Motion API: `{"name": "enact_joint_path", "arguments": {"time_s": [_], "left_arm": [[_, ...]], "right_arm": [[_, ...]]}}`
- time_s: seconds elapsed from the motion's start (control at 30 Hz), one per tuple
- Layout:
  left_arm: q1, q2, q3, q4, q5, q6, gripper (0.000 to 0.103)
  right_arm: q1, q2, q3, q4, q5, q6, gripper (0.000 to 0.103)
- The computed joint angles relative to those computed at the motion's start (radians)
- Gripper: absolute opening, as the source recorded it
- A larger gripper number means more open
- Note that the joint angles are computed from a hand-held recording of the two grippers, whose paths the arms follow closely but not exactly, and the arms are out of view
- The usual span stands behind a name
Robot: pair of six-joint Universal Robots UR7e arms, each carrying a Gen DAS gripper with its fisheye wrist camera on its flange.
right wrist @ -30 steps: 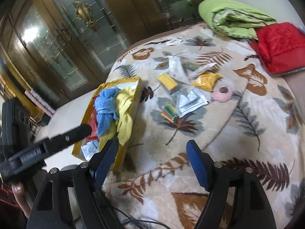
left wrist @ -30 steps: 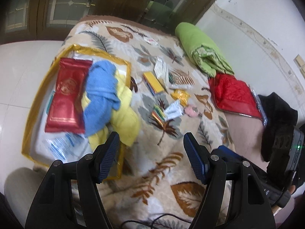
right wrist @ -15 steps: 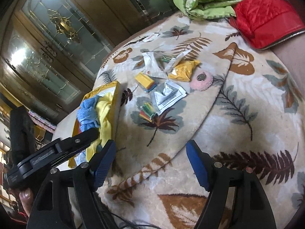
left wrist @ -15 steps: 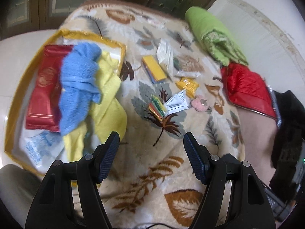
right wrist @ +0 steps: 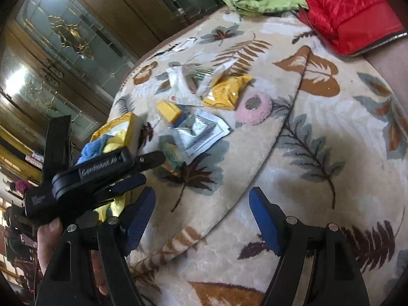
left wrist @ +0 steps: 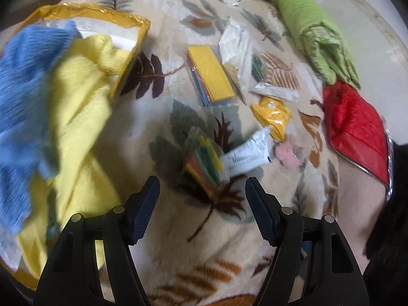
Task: Organize soft objects
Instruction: 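Grasp the colourful stick pack with left tool while right tool grasps a white printed sachet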
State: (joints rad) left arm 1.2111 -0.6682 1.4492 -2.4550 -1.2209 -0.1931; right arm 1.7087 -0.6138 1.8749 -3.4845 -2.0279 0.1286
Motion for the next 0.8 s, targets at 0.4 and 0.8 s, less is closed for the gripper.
{"name": "enact_joint_path", "arguments": {"time_s": [0.4, 0.8], "left_arm": [[0.007, 0.06, -0.053, 0.013, 0.066, 0.075, 0.017], [0.054, -0.091, 0.079, -0.07, -0.13, 0.215, 0.013]], "right_arm": [[-0.025, 0.019, -0.063, 0.068, 0.018, 0.015, 0.076], [-0.04, 0.078, -0.259, 0.267, 0.063, 0.129, 0.076]]}}
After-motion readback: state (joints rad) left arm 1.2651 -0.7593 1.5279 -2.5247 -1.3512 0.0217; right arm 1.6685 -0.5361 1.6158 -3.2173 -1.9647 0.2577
